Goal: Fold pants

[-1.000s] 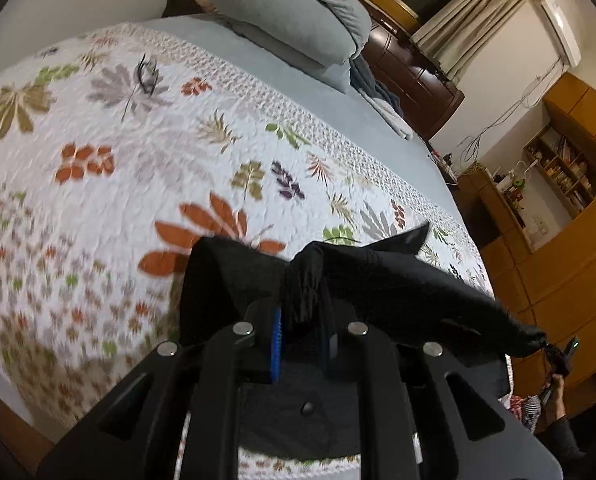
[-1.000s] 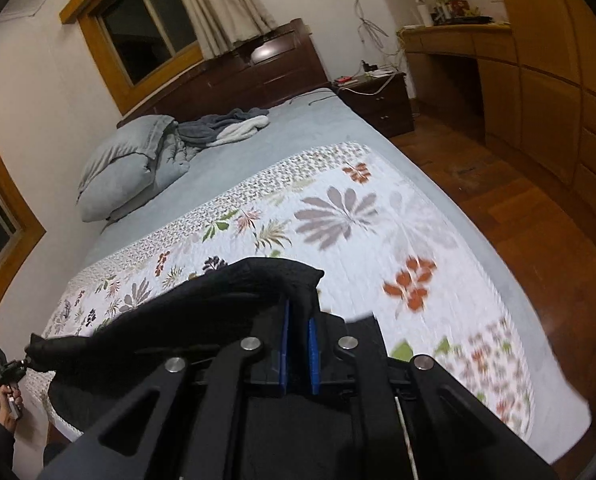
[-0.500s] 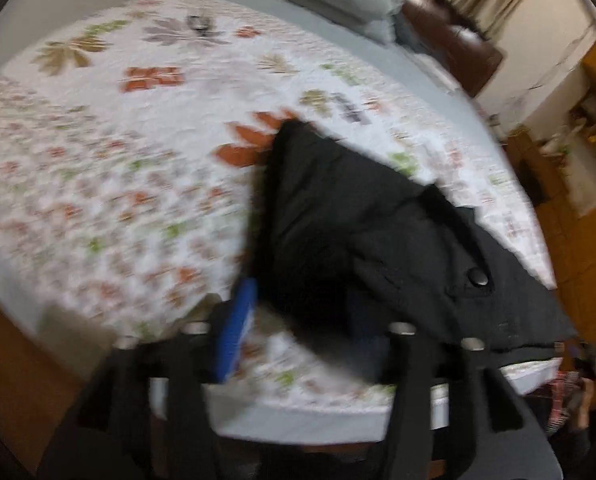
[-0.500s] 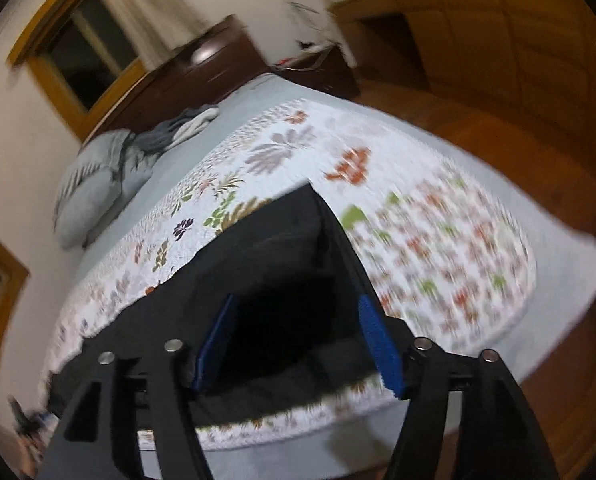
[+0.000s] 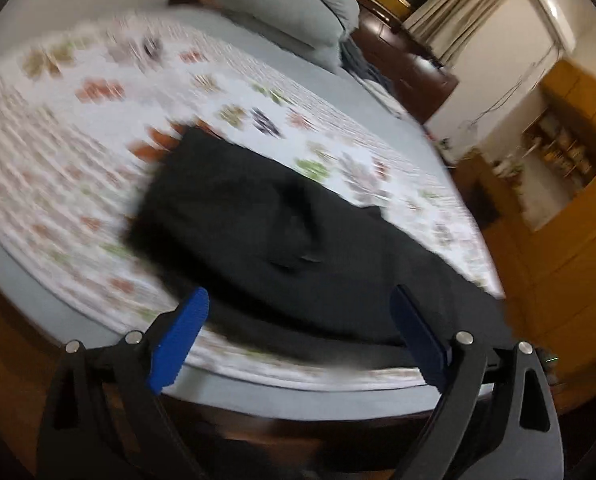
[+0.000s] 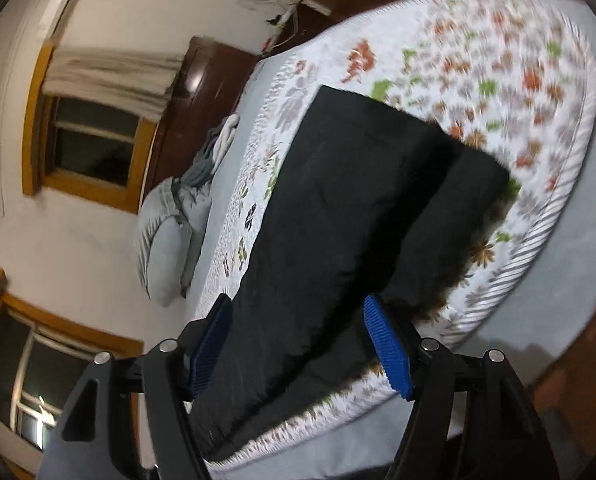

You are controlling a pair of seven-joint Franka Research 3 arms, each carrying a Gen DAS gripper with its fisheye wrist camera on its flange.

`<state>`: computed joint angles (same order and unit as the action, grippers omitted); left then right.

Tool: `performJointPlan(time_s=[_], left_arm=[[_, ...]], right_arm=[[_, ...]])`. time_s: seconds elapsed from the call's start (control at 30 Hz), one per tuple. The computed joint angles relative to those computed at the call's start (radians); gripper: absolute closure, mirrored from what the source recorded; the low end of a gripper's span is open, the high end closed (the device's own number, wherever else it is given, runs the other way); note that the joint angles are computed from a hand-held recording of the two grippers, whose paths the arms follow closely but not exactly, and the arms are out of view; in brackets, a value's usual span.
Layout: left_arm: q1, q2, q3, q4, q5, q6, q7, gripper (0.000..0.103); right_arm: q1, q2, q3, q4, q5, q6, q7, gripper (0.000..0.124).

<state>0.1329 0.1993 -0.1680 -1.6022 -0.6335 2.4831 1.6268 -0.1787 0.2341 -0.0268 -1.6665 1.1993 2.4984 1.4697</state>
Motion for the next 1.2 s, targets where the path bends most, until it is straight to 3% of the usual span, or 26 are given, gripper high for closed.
performJointPlan(time_s=[0.1, 0.27, 0.47, 0.6, 0.63, 0.7, 0.8, 0.83, 0.87, 0.93, 1.2], left_arm=[[0.007, 0.058, -0.028, 0.04, -0.109, -0.054, -0.035, 0.011], [-0.006, 0.099, -0.035, 0.044, -0.09, -0.075, -0.153, 0.011], [-0.013, 0.128, -0.041, 0.051, -0.052, 0.006, -0.213, 0.011], [-0.029, 0.138, -0.03, 0.049, 0.033, 0.104, -0.3, 0.013], [-0.024, 0.145, -0.034, 0.052, 0.043, 0.104, -0.319, 0.016], [0.002, 0.164, -0.058, 0.072, 0.025, 0.066, -0.312, 0.065], [-0.001, 0.185, -0.053, 0.099, 0.079, 0.034, -0.335, 0.086], [0.001, 0.182, -0.056, 0.097, 0.087, 0.036, -0.335, 0.089], [0.003, 0.179, -0.058, 0.097, 0.091, 0.04, -0.337, 0.094], [0.004, 0.175, -0.06, 0.106, 0.101, 0.047, -0.343, 0.098], [0.037, 0.139, -0.068, 0.12, 0.038, -0.001, -0.293, 0.099]], right_arm=[[0.004, 0.031, 0.008, 0.011, 0.018, 0.025, 0.038, 0.054], [0.001, 0.041, 0.021, 0.014, 0.03, 0.036, 0.028, 0.053], [-0.005, 0.05, 0.022, 0.028, 0.019, 0.032, 0.032, 0.052], [-0.011, 0.06, 0.02, 0.042, 0.008, 0.037, 0.053, 0.051], [-0.012, 0.065, 0.021, 0.048, 0.005, 0.036, 0.059, 0.051], [-0.014, 0.073, 0.021, 0.06, -0.015, 0.028, 0.069, 0.051], [-0.017, 0.082, 0.025, 0.074, -0.031, 0.033, 0.074, 0.051], [-0.017, 0.086, 0.026, 0.082, -0.039, 0.037, 0.077, 0.055], [-0.016, 0.087, 0.026, 0.085, -0.051, 0.038, 0.079, 0.086], [-0.015, 0.093, 0.022, 0.102, -0.095, 0.024, 0.096, 0.12], [-0.017, 0.034, 0.022, 0.06, -0.108, 0.021, 0.056, 0.121]])
